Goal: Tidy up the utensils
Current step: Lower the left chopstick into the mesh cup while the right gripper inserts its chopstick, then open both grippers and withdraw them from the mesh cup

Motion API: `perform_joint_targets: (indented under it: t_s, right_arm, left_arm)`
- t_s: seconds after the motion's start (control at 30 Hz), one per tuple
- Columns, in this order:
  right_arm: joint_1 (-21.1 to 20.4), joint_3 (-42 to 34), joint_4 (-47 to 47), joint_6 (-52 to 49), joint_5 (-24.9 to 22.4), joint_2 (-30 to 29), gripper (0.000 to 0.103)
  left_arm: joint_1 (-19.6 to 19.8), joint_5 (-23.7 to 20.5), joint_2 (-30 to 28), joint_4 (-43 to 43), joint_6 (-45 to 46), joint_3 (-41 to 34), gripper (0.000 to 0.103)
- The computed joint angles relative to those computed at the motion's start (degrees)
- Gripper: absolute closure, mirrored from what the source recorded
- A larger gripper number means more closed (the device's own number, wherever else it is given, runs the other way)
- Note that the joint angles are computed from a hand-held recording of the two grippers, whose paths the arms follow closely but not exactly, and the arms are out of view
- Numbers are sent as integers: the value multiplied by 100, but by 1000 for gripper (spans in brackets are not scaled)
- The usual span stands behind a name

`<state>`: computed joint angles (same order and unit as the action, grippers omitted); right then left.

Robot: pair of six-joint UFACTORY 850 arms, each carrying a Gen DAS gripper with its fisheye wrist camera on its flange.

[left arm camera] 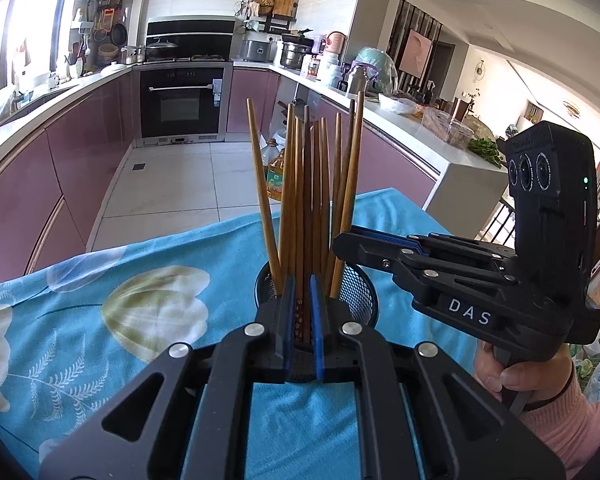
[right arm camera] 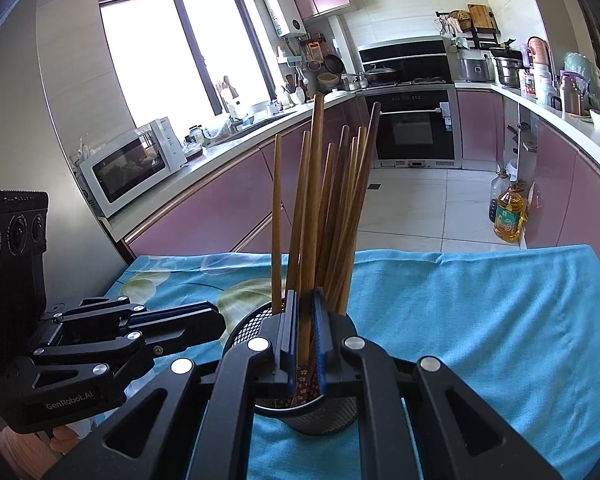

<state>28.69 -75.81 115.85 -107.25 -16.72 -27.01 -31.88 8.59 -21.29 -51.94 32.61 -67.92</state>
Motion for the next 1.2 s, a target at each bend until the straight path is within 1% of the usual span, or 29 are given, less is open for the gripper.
perform_joint_targets:
  t_s: [0.17,0.57,0.73,0.87,1.07,1.13,1.2]
  right_arm:
    - [22,-12,-5,-8,5,-1,95]
    - [22,-14,-13,2,4,-3,95]
    - [25,-22,8,-11,8,-9,95]
    - [30,-57,-45,46,33,-30,95]
    - [50,-148,-39,73,82,-77,95]
    - [45,-156,2,43,82,-81,95]
    - [47,-129,283,-215,104,-62,94]
  left_arm:
    - [-6,33,11,63,-70,40,96]
    - [-48,160,36,-196,134,95,96]
    - [-50,171,33,-170,100,96,96]
    - [-62,232,26,-351,270,99,96]
    - [-67,268,-19,-722,594,58,88]
    - [-74,326,-22,-813,654,64,81]
    - [-79,366,-18,-836,656,71,76]
